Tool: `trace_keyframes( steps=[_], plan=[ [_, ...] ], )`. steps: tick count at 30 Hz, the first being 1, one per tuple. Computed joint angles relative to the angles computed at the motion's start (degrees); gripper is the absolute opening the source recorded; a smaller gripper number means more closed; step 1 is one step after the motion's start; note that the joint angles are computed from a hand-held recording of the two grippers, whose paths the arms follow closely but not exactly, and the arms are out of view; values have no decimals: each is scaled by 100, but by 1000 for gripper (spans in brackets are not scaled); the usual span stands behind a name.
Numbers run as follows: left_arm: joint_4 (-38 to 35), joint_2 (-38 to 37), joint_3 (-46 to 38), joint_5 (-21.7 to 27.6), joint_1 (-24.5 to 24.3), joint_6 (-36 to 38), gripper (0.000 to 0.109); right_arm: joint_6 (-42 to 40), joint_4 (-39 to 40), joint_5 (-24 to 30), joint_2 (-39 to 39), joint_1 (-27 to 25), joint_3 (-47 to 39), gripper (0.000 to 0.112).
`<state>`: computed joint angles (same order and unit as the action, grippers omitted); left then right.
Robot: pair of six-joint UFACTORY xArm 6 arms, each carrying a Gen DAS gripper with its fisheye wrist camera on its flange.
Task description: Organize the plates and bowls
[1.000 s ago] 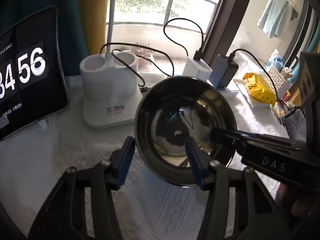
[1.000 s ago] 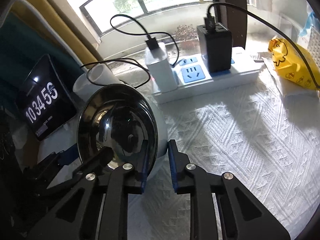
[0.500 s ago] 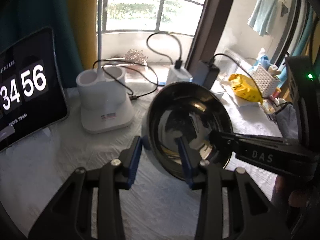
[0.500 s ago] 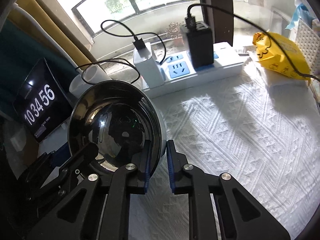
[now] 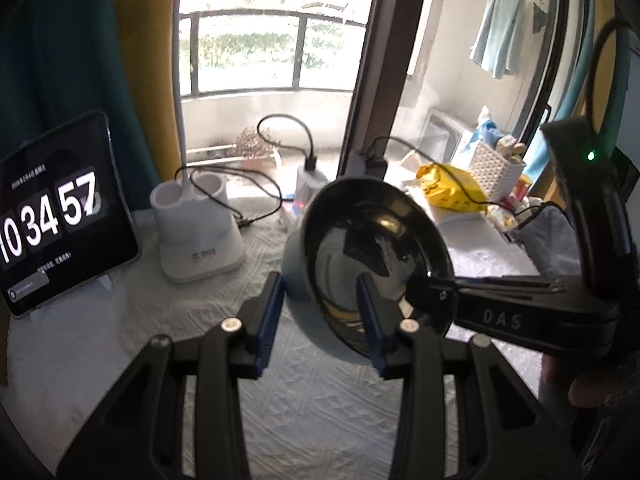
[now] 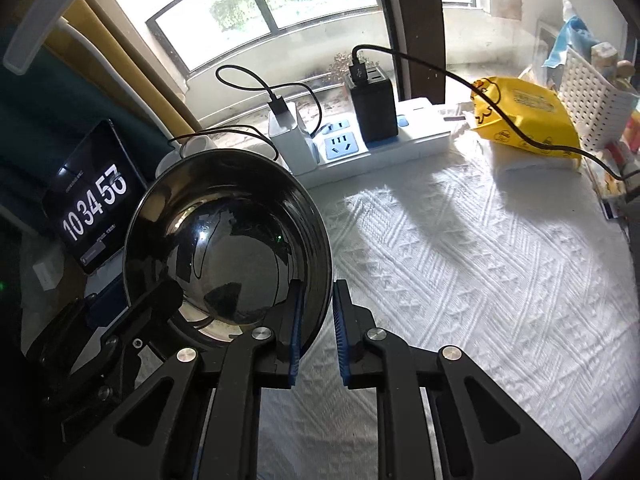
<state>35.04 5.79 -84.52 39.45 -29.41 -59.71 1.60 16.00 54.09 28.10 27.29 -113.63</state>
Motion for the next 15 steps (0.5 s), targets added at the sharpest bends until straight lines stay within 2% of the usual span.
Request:
trace_keyframes(
  steps=[15],
  plan=[
    [457, -215, -159, 390, -521, -277, 39, -265, 232, -327, -1198, -106, 1334, 16]
  ],
)
